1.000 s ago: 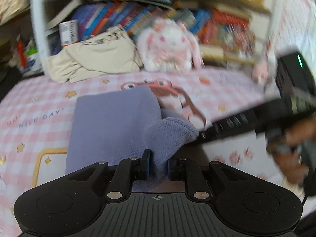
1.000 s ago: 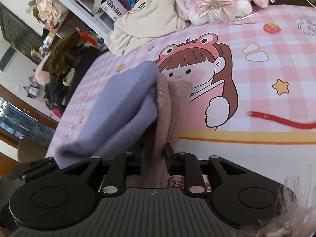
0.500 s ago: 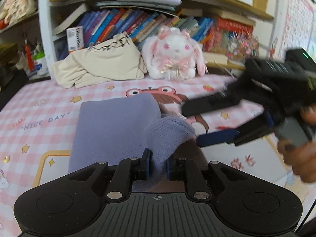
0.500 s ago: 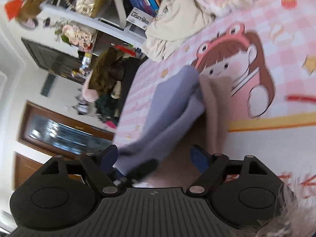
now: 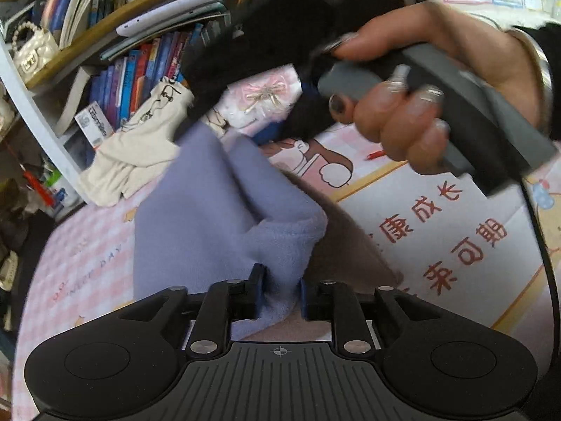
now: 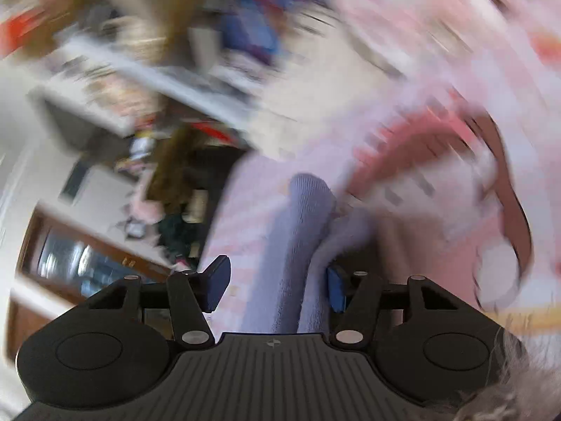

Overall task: Fold clothes
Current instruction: 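Lift the lavender half with the left gripper and fold it onto the mauve half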

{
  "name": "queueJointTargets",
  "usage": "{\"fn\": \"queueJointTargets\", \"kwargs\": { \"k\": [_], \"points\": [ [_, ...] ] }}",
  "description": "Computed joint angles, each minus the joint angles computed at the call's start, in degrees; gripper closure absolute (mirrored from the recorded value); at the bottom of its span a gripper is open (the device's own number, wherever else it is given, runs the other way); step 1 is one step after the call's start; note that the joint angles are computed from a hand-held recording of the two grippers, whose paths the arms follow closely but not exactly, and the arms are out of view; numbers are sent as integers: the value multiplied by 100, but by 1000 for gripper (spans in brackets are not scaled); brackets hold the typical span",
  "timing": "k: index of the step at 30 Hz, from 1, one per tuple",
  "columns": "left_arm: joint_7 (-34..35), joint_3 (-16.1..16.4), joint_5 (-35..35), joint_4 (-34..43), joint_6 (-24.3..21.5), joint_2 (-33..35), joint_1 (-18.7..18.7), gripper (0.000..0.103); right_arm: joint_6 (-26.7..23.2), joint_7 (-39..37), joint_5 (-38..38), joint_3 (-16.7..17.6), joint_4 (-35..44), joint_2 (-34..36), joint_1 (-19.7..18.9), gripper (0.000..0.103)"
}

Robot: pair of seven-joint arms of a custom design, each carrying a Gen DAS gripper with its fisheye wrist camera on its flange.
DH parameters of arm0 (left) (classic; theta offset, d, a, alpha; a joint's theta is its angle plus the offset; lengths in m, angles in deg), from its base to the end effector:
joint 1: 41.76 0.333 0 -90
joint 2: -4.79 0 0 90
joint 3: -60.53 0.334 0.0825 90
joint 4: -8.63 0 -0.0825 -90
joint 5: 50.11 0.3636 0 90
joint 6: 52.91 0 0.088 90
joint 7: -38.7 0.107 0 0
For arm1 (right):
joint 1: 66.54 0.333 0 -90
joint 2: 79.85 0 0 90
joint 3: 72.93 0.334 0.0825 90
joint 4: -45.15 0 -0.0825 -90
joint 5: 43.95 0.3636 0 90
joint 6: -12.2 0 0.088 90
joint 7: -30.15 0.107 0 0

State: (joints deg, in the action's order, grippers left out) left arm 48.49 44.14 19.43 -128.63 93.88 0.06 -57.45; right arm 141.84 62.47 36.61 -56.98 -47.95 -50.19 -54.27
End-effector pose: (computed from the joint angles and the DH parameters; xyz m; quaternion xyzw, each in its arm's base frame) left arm 0.4018 -0.2697 0.3965 -0.6018 0.6971 -0.1666 0.3524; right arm 0.6188 0.3248 0.3925 -0.7023 0.4181 0.2585 0.5149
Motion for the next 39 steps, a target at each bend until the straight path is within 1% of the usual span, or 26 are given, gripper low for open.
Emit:
{"fn": "queueJointTargets", "kwargs": {
  "k": [1, 3, 6, 8, 11, 13, 14, 15, 16, 17, 18, 19, 21, 22, 23, 24, 25, 26, 27, 28, 29, 32, 34, 36, 38, 39],
  "points": [
    [19, 28, -27, -24, 105, -5, 16, 77, 82, -93, -12, -121, -48, -41, 121, 48],
    [134, 69, -129, -55, 262, 11, 51, 76, 353, 267, -489, -128, -22, -51, 206, 48],
    [287, 46, -222, -64, 289, 17, 46, 70, 522, 1490, -1373, -315, 220, 200, 393, 48],
    [415, 45, -175, -96, 405, -44, 50, 68, 162, 1822, -1492, -198, 313, 341, 180, 48],
    [660, 32, -224, -196, 606, -214, 63, 66, -145, 1940, -1538, -51, 267, 329, -28, 45],
    [579, 25, -210, -338, 790, -449, 125, 55, -217, 1927, -1715, -62, 156, 205, -36, 45],
    [480, 15, -177, -419, 895, -589, 176, 44, -221, 1913, -1810, -79, 79, 124, -22, 45],
    [312, -2, -126, -508, 986, -741, 248, 38, -195, 1897, -1906, -97, 3, 53, 11, 46],
    [33, -25, -42, -609, 1054, -913, 349, 36, -163, 1883, -2003, -116, -72, -16, 49, 49],
    [-240, -49, 33, -706, 1120, -1086, 454, 34, -86, 1847, -2138, -139, -126, -64, 117, 63],
    [-567, -78, 132, -801, 1190, -1247, 578, 34, 2, 1812, -2282, -160, -177, -107, 187, 74],
    [-985, -111, 271, -895, 1264, -1392, 727, 34, 72, 1665, -2390, -156, -245, -159, 222, 88],
    [-1966, -157, 549, -1063, 1407, -1596, 1028, 35, 377, 990, -2163, -41, -594, -454, 168, 88],
    [-2105, -150, 410, -1098, 1372, -1565, 1072, 36, 516, 626, -2009, 0, -761, -604, 153, 89],
    [-2237, -142, 267, -1129, 1341, -1531, 1118, 41, 555, 154, -1678, 69, -955, -785, 68, 89],
    [-2362, -133, 119, -1158, 1314, -1494, 1164, 57, 547, -69, -1476, 45, -1104, -919, 53, 89],
    [-2355, -118, -64, -1163, 1292, -1405, 1182, 64, 530, -222, -1334, 13, -1234, -1038, 45, 89],
    [-2127, -95, -309, -1130, 1268, -1235, 1151, 66, 732, -12, -1593, -135, -1287, -1047, 237, 89],
    [-2050, -110, -387, -1091, 1268, -1085, 1161, 66, 961, 317, -1989, -266, -1323, -1027, 428, 89],
    [-2196, -186, -218, -1045, 1253, -990, 1211, 66, 1068, 695, -2441, -379, -1253, -897, 582, 88],
    [-2286, -246, -107, -993, 1142, -933, 1203, 66, 1030, 913, -2522, -385, -1181, -751, 574, 88],
    [-2203, -181, -78, -945, 1007, -883, 1073, 62, 868, 1056, -2294, -270, -1179, -712, 363, 86],
    [-2208, -82, -21, -988, 1112, -935, 1068, 61, 819, 973, -2206, -233, -1255, -780, 292, 80],
    [-2429, -61, 134, -1030, 1213, -957, 1108, 61, 745, 951, -2123, -227, -1308, -824, 257, 74],
    [-2521, -69, 177, -1060, 1202, -984, 1097, 61, 670, 970, -2062, -233, -1345, -854, 249, 73],
    [-2533, -77, 189, -1063, 1179, -981, 1087, 60, 672, 1037, -2112, -247, -1295, -837, 294, 76]
  ]
}}
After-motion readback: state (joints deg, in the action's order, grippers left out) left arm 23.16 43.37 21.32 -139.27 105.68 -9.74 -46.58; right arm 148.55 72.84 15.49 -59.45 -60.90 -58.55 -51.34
